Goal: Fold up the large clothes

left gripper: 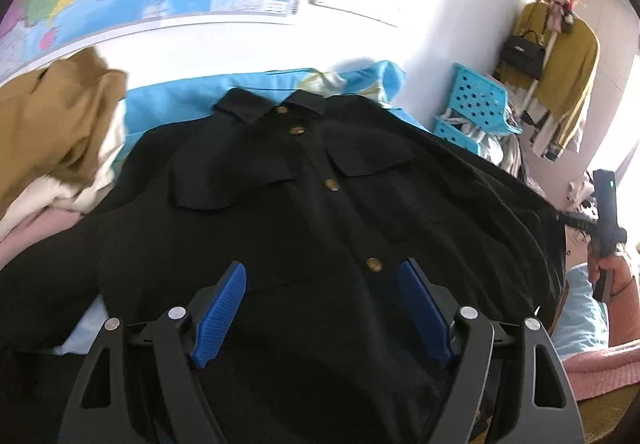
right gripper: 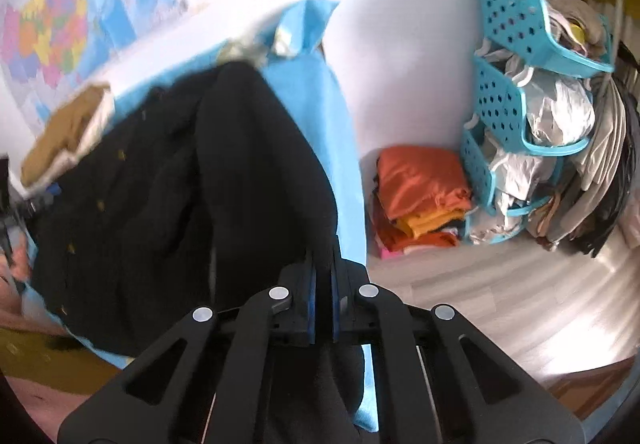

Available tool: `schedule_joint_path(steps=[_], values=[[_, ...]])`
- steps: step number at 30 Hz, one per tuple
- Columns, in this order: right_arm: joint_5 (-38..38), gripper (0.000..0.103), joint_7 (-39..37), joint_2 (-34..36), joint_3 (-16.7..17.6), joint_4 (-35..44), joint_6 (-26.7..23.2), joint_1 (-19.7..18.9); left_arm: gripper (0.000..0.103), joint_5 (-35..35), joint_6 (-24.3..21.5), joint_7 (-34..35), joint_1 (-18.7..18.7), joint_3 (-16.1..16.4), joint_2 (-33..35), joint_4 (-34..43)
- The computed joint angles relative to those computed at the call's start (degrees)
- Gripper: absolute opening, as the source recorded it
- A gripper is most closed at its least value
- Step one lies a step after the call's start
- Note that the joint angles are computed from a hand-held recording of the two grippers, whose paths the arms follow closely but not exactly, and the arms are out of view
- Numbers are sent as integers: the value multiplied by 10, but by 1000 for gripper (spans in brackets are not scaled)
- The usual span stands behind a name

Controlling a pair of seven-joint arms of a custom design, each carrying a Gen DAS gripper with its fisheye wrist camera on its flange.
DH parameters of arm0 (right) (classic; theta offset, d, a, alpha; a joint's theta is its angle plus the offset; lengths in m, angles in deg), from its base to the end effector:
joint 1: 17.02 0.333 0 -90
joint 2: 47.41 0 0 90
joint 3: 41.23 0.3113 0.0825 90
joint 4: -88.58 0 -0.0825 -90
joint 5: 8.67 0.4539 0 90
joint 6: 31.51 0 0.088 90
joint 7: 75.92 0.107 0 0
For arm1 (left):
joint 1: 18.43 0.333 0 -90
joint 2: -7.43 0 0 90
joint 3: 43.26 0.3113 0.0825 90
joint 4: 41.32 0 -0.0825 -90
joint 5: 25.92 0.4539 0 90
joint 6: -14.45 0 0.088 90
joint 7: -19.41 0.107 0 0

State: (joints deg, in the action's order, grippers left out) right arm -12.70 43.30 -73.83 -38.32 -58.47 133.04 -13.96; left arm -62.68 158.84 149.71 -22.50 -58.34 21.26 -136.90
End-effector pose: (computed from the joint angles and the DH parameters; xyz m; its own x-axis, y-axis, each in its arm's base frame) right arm 0.5024 0.0570 0.4717 -0.2285 -0.9370 -0.2642 -0.6831 0.3477 -0.6423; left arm 0.7075 -0.2225 0.5088 -0.6201 -0.7551 0.2128 -0.6363 0.3254 -0.6995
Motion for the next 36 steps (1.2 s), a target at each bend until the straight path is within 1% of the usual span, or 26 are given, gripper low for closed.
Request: schedule_joint_path(steps=[1,2,3,4,6,7,8,9,10,11,12,13,14,15,17,18,20,22,24,26,27,30,31,32,33,36], values=[[12,18,1,5,-10,-1,-4,3,80,0,-3,3,-1,-2,2,3],[13,32,5,9,-10,1,-14,-1,80,1,-3,6,-2,-3,4,4],[22,41,9,10,-15,-3,-20,1,80,10,-1,4,-6,-3,6,6],[40,51,-2,10,-29,-9,-13,14,80,15,-1,2,-8,-3,7,6],[63,58,-17,-5,-41,-32,14,30,82,16,-10,7,-8,-5,9,9],[70,67,-32,-15,-45,-43,27,40,82,19,-11,5,-9,-5,10,9],[68,75,-38,-24,-38,-52,37,40,83,20,-13,5,-10,-5,12,11],[56,76,-34,-28,-20,-53,36,28,83,20,-18,5,-9,-6,14,14],[38,75,-28,-29,3,-49,26,12,83,19,-23,3,-9,-6,18,20],[16,60,-21,-26,24,-42,10,-4,83,18,-29,0,-8,-7,23,25],[0,47,-19,-16,33,-27,-17,-11,83,18,-35,-2,-8,-8,28,32],[2,13,-24,-4,23,-11,-45,-2,83,17,-42,-4,-8,-9,34,40],[7,5,-25,1,13,0,-62,6,83,17,-45,-5,-8,-10,37,46],[39,5,-48,-1,-17,0,-54,32,83,16,-48,-4,-8,-12,41,51],[131,5,-128,-22,-93,1,-21,103,83,9,-53,6,-6,-17,43,56],[157,5,-155,-31,-110,8,-12,119,83,5,-56,14,-5,-20,43,59],[223,5,-213,-43,-153,25,11,167,83,1,-59,33,-5,-24,44,64],[290,4,-279,-42,-207,65,31,232,83,-16,-75,53,-2,-30,50,77],[359,5,-344,-28,-263,115,37,307,83,-40,-101,70,2,-37,59,96],[416,5,-398,-15,-303,152,32,364,83,-69,-135,88,8,-45,69,116],[454,5,-429,1,-328,179,22,403,84,-92,-168,102,14,-52,79,133],[530,5,-481,43,-357,226,-7,449,87,-141,-246,127,21,-66,110,178],[573,5,-514,56,-376,240,-18,473,88,-150,-267,127,20,-69,121,193],[607,6,-538,67,-387,252,-34,487,89,-158,-285,127,19,-71,131,205],[625,6,-546,76,-388,260,-43,490,90,-165,-302,126,15,-75,144,220],[669,8,-564,115,-385,295,-77,493,90,-164,-302,124,-1,-78,163,242]])
